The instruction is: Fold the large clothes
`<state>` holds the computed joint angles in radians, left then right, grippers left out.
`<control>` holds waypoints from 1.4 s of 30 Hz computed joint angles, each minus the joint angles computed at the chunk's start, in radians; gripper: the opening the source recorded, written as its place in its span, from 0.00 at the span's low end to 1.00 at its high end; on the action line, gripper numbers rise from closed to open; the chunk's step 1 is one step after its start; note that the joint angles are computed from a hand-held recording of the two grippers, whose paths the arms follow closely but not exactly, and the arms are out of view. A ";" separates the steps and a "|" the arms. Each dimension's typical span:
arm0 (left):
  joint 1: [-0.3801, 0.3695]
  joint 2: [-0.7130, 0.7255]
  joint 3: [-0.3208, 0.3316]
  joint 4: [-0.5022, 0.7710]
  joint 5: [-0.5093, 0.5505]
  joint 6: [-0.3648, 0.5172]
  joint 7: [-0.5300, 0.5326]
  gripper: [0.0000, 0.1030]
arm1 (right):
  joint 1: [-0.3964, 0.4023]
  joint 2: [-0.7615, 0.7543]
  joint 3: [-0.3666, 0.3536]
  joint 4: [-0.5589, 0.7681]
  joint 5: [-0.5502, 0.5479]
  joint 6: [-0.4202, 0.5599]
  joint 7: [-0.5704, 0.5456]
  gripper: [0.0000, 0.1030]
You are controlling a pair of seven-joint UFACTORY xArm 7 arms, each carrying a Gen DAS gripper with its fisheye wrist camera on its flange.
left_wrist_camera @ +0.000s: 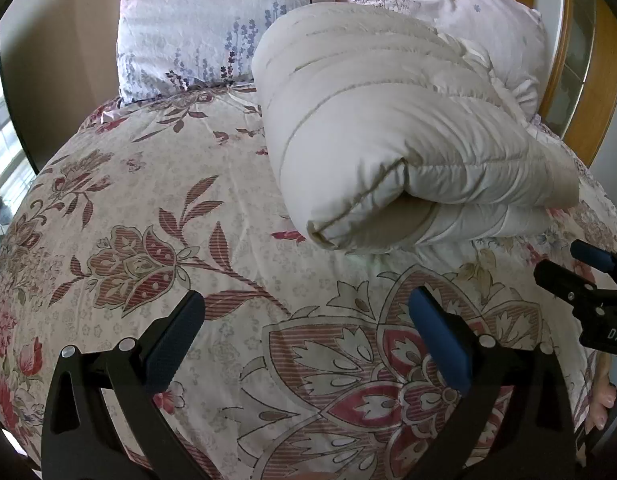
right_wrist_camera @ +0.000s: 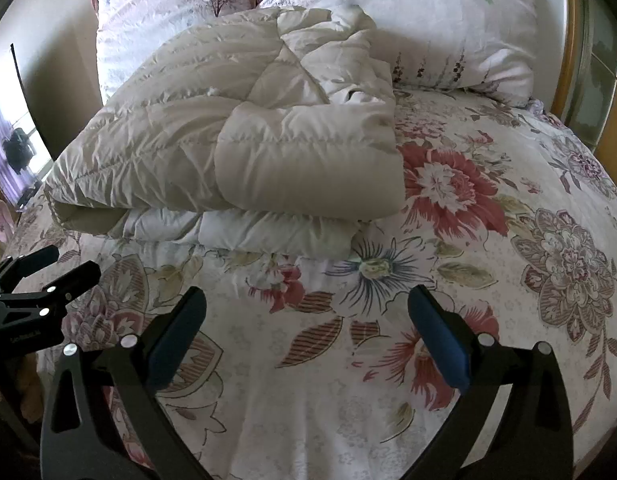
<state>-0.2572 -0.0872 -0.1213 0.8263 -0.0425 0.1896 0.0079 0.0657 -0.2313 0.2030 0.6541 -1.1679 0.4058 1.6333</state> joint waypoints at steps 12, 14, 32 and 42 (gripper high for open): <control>-0.001 0.002 -0.001 0.001 0.001 0.002 -0.002 0.99 | -0.001 0.004 -0.004 0.001 0.011 -0.004 -0.012 0.98; -0.002 0.003 0.000 0.001 0.000 0.002 -0.001 0.99 | -0.002 0.005 -0.006 0.000 0.012 -0.007 -0.014 0.98; 0.000 0.013 -0.002 0.016 -0.010 0.022 0.018 0.99 | 0.002 0.021 -0.012 0.010 0.029 -0.012 -0.032 0.98; -0.001 0.008 -0.001 0.011 -0.007 0.021 0.012 0.99 | 0.002 0.026 -0.013 0.014 0.034 -0.011 -0.036 0.98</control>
<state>-0.2586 -0.0792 -0.1228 0.8375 -0.0497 0.2107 0.0199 0.0677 -0.2054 0.1895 0.6678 -1.1339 0.3948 1.5974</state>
